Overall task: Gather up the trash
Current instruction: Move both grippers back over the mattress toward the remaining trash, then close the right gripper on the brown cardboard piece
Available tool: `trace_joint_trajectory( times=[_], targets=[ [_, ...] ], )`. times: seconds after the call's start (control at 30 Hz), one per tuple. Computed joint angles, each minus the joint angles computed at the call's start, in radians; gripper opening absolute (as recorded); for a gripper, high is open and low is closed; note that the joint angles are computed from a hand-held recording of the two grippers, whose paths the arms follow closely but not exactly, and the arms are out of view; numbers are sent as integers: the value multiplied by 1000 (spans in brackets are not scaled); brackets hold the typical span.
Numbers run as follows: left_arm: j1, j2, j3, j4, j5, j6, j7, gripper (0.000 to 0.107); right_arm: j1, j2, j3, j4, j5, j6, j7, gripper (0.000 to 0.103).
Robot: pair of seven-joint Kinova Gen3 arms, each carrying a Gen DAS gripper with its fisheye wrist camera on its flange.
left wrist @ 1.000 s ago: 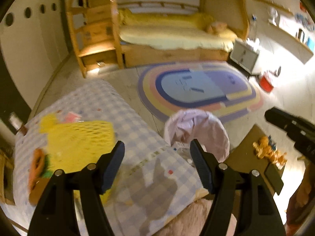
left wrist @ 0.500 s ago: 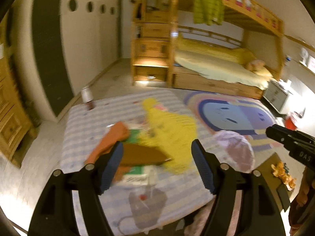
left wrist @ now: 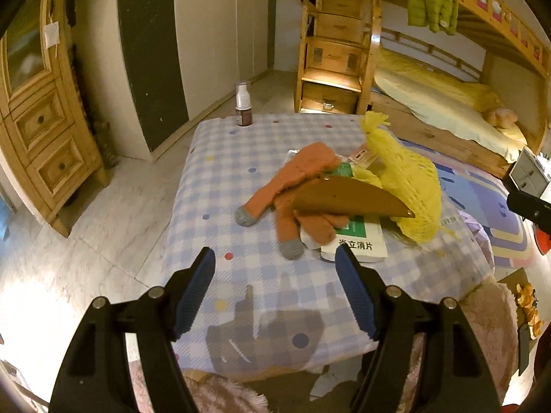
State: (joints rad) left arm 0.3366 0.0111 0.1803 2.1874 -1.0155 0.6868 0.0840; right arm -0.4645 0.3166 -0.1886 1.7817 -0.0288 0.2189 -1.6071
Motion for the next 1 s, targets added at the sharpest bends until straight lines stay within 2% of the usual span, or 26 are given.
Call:
trace_joint_trajectory(
  times=[0.27,0.37,0.63,0.8,1.0],
  targets=[
    [7,2,3,7,-13,1,22,70,-48,32,31,-33,33,27,-11,48],
    [5,11,-1,7,-21,6,32,74,-55,59,35,-62,41,48,-16,49],
    [2,56,-31,-8,-25,-34,11,74,-88,113,58,-127,71,81,-24,49],
    [17,87,-54,-30,-16,-49,-13,75,-41,143,4,-162,52,110,29,49],
    [18,89,-83,-19,-30,-49,7,74,-49,173,-25,-206,36,138,101,48]
  ],
)
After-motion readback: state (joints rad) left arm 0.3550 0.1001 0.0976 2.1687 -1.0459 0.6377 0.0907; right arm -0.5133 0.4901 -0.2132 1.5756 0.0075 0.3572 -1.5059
